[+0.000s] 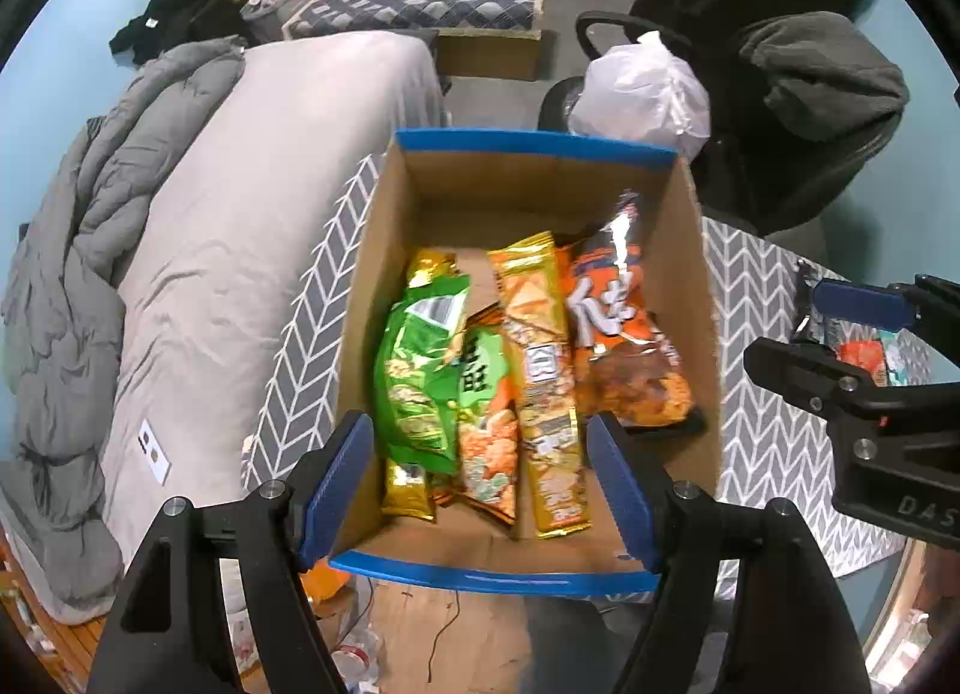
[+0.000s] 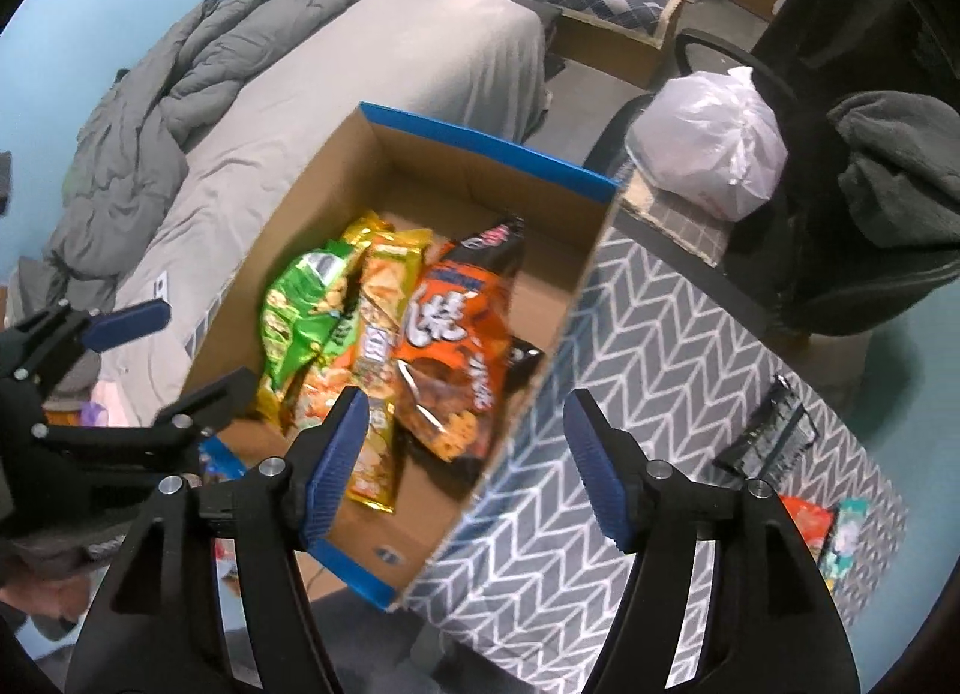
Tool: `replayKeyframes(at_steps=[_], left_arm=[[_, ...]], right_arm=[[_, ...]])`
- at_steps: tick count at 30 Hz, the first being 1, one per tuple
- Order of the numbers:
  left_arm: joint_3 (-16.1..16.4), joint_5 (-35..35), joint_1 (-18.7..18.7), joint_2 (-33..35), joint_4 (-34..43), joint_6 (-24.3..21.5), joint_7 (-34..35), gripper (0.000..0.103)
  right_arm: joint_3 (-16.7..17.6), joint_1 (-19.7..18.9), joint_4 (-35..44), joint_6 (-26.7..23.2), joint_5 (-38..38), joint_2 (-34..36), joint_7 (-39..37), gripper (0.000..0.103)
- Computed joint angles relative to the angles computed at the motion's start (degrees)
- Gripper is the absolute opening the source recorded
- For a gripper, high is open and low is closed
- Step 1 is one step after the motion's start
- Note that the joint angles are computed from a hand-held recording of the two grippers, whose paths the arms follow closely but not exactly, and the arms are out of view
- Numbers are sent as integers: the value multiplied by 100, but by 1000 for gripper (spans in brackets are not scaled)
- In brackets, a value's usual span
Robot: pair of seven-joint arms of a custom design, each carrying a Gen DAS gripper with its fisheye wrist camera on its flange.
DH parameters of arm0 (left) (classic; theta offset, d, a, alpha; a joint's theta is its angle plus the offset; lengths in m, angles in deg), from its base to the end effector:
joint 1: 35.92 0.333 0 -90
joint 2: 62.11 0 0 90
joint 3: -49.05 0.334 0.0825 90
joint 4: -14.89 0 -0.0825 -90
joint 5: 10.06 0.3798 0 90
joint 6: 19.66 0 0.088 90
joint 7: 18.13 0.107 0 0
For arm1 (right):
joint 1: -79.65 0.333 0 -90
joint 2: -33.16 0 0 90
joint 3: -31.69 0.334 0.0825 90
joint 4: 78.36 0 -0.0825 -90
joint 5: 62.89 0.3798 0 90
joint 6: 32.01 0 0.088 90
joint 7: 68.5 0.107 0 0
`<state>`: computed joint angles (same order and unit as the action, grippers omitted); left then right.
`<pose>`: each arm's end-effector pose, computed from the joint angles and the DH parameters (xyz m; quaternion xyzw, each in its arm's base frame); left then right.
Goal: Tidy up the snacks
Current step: 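Move both tools back over the remaining snacks on the table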
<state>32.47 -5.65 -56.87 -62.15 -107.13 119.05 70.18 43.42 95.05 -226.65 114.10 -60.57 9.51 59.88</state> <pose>0.4468 -0.3428 0.4587 -0.4279 0.8916 -0.1187 0.0889 0.3755 0.1949 0.4530 -0.6116 0.7693 -0.0656 0.1727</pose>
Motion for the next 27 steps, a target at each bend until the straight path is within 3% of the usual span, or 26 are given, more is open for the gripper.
replayKeyframes(at_steps=[27], left_arm=[[-414,-53,-746,-46,295,-352,20,76]], right_arm=[[-17,-546,-1581,-1712,15,-2926,108,74]])
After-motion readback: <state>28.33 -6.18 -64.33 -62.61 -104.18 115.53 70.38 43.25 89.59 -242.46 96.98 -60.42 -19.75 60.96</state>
